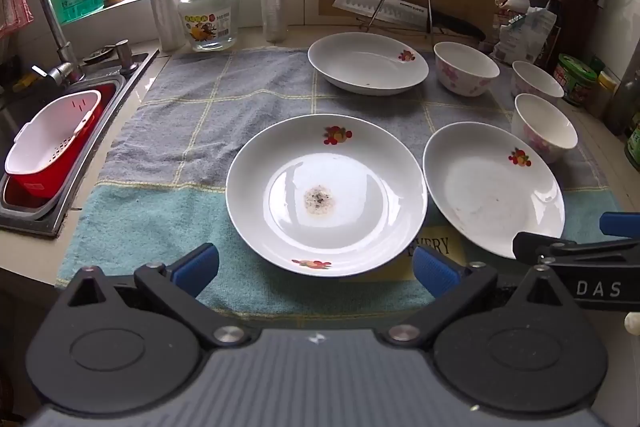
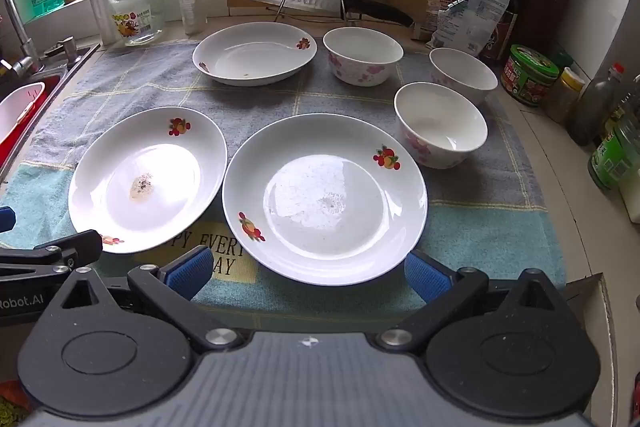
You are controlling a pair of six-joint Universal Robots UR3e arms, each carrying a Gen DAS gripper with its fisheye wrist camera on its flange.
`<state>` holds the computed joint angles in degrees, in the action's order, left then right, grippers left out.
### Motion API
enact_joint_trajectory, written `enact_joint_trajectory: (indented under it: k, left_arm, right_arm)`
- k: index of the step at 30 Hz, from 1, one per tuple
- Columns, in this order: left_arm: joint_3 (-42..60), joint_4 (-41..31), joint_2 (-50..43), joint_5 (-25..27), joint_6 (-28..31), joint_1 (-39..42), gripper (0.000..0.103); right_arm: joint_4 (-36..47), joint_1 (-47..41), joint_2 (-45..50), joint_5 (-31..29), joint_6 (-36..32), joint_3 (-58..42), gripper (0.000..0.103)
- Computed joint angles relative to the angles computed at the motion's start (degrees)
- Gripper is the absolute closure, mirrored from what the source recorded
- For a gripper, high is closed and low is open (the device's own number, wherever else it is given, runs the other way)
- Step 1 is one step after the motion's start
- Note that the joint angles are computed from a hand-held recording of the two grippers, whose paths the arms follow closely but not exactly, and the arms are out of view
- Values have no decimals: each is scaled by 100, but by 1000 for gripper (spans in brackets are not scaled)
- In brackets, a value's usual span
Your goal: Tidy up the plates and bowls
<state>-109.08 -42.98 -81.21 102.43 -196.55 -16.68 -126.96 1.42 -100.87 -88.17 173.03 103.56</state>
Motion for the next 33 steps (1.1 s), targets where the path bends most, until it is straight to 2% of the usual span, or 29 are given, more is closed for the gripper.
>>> enact_joint_trajectory:
  k: [33]
  left_arm:
    - [383, -226, -126, -7, -72, -136, 1]
  right_arm:
    - [70, 29, -35, -74, 20, -48, 0]
